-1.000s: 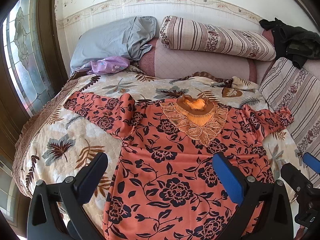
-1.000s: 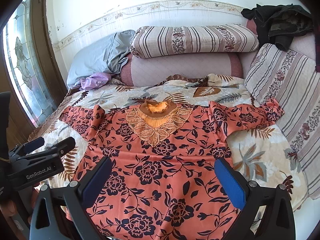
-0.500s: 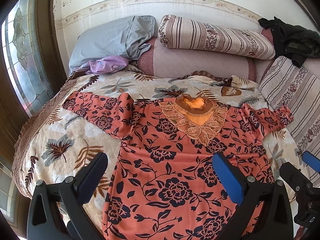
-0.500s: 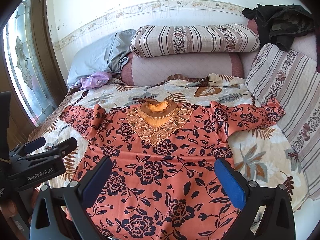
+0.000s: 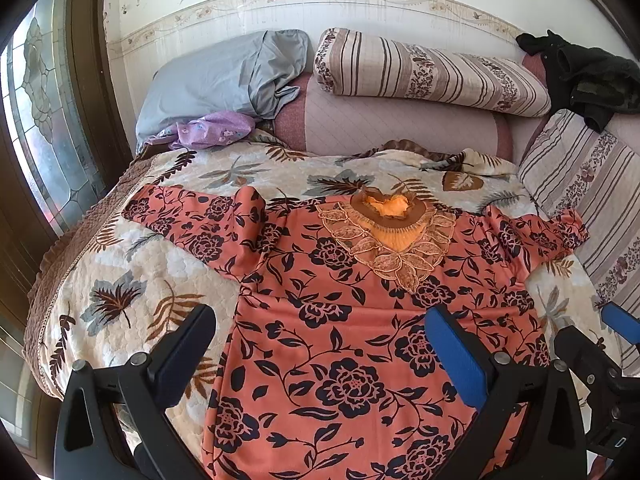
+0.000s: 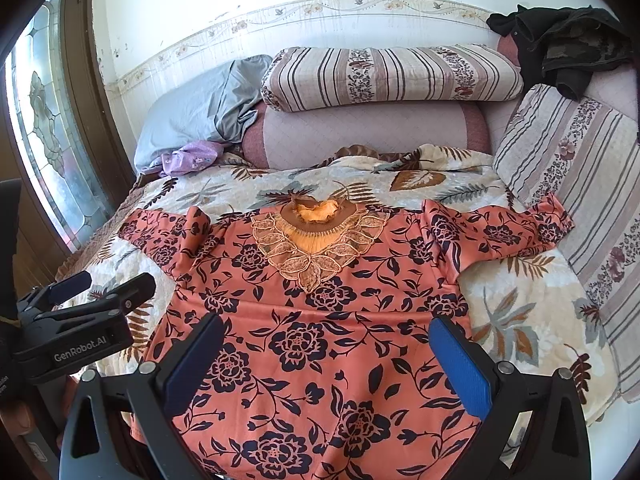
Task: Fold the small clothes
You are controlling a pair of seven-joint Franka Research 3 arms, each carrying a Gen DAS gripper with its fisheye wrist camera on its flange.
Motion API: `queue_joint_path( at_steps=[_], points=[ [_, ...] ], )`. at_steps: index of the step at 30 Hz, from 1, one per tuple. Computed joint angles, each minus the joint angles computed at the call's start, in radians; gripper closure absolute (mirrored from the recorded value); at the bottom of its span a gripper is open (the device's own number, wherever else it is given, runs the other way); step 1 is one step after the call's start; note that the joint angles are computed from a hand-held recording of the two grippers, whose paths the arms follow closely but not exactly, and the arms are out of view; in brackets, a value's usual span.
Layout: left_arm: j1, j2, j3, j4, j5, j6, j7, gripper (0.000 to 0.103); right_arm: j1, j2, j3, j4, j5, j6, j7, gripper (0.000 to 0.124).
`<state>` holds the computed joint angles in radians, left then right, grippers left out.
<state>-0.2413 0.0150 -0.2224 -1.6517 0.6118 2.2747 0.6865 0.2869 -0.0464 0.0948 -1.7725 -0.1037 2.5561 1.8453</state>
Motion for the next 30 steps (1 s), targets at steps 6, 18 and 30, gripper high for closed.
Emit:
queue_joint_path(
  at_steps=[6,18,30],
  points=[
    [-0.002,0.016,0.002,0.016,-0.005,-0.021,0.017,0.000,0.003,0.018,-0.001,0.013,0.002,-0.003,-0.005,0.021],
    [0.059,0.031,0.051,-0.049,-0.129,0.051,0.004,0.000,-0.015,0.050,-0.034,-0.013,0.289,-0.022,-0.205,0.021],
    [0.223,0.190,0.177,-0.053,-0.002,0.017,-0.334,0.000,-0.240,0.250,-0.167,0.071,0.593,0.077,-0.142,0.028]
  ],
)
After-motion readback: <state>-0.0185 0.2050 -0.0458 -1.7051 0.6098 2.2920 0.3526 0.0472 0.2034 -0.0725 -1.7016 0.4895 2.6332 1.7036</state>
